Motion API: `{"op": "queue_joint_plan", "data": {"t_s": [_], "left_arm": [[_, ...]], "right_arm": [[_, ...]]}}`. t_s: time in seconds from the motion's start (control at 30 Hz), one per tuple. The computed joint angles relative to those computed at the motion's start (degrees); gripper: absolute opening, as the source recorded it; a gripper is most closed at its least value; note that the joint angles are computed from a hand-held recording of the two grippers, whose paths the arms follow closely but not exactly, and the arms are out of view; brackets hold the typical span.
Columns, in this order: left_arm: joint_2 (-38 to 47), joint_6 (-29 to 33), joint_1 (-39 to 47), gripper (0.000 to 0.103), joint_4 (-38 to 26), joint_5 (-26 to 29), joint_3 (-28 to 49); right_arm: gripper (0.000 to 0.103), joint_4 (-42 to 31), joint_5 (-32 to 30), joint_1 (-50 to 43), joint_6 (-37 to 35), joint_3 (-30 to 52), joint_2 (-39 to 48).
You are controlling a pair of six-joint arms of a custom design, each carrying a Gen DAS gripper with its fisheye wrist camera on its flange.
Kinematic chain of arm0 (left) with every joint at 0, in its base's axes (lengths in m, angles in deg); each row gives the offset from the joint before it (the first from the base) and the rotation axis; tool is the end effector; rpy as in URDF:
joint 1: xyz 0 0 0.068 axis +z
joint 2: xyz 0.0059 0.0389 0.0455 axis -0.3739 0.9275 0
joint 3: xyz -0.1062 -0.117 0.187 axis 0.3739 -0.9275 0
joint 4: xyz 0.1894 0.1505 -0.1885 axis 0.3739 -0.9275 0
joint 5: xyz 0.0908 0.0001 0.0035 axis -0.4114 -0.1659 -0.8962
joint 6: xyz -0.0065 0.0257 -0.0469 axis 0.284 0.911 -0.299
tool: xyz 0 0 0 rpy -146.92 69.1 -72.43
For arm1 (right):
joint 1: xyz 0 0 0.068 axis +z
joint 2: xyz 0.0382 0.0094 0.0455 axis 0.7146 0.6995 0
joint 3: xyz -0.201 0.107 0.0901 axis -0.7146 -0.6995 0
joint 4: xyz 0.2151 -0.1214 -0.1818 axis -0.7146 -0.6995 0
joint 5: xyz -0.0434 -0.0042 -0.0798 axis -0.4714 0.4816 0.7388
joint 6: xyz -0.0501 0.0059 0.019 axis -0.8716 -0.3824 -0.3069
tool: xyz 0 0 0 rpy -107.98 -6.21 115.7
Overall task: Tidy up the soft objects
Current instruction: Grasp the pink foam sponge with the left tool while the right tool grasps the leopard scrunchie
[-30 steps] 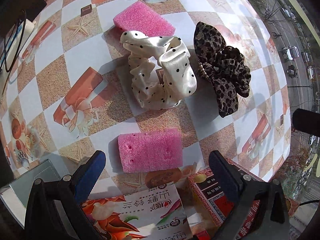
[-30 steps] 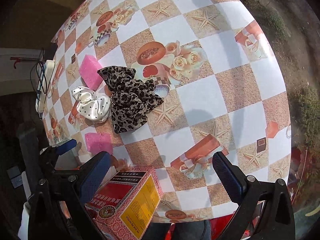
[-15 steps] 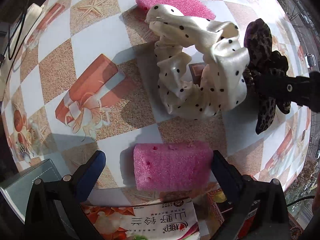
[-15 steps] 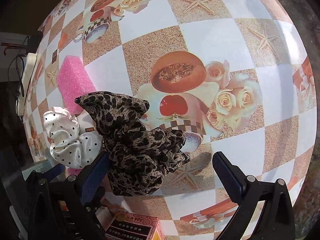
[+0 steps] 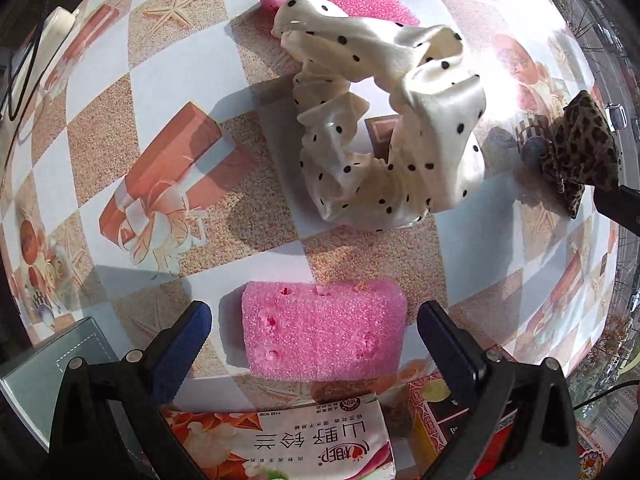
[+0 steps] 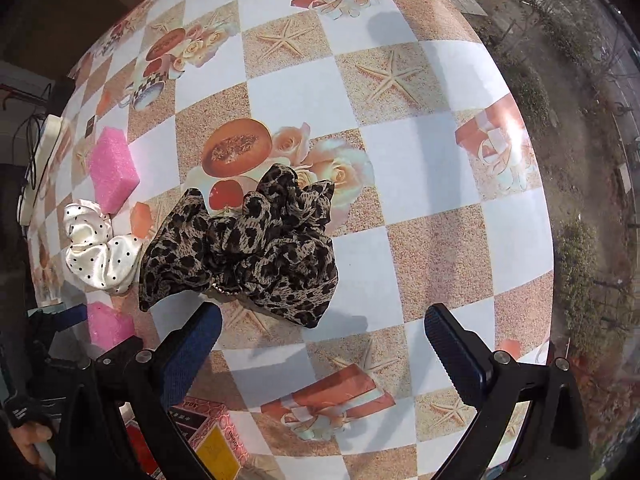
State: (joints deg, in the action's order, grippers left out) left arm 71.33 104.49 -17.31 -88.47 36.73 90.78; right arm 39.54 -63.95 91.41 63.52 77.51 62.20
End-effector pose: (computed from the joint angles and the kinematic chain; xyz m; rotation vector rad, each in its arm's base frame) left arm 0.4211 0.0409 0.0992 -1.6586 -2.4362 -0.1334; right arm 0.2011 0.2076 0.1261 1.6103 2.6773 0.1984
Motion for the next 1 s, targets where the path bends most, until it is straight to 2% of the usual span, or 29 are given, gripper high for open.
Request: {"op": "queue_joint_plan", "data": {"t_s": [0.13, 0.27, 0.37, 0.6, 0.73, 0.9, 0.93, 0.97, 1.0], "left_arm": [[0.18, 0.16, -0.16, 0.103, 2.44, -0.77, -1.09], [-0.89, -0.06, -0.68, 0.103, 2.93, -0.58, -2.51], [-0.65, -0.34, -0.69, 0.103, 3.27, -0.43, -2.34], [-1.60, -0.50, -0.13, 0.103, 4.82, -0.83, -4.87], [-0.69, -4.26, -2.24, 0.103, 6.18, -1.82, -6.30], [-1.37, -3.57, -1.01, 0.102, 6.61, -1.21, -7.03], [-1.59, -3.16, -0.85, 0.100, 6.66, -0.90, -7.16], [-2.00, -2.60, -0.68, 0.096, 6.74, -0.51, -7.44], [-2.81, -1.70, -0.42, 0.094, 6.93, 0.00, -8.08]], "right_arm": [[0.102, 1.42, 0.01, -4.03, -8.21, 4.16, 6.82], [0.102, 4.93, -3.32, -6.39, -12.11, 5.29, 12.57], [0.103, 1.84, -2.97, -6.81, -14.96, 8.75, 16.47], [0.103, 1.52, -1.01, -4.26, -11.63, 9.58, 16.95], [0.103, 2.68, -3.43, -7.97, -16.86, 7.73, 16.29], [0.103, -5.10, 3.51, -8.34, -24.59, 15.65, 19.45], [0.099, -5.71, 4.51, -8.28, -25.82, 16.77, 20.08], [0.091, -5.28, 4.59, -8.25, -26.48, 16.99, 20.16], [0.069, -4.07, 3.44, -7.99, -26.39, 17.01, 20.51]]}}
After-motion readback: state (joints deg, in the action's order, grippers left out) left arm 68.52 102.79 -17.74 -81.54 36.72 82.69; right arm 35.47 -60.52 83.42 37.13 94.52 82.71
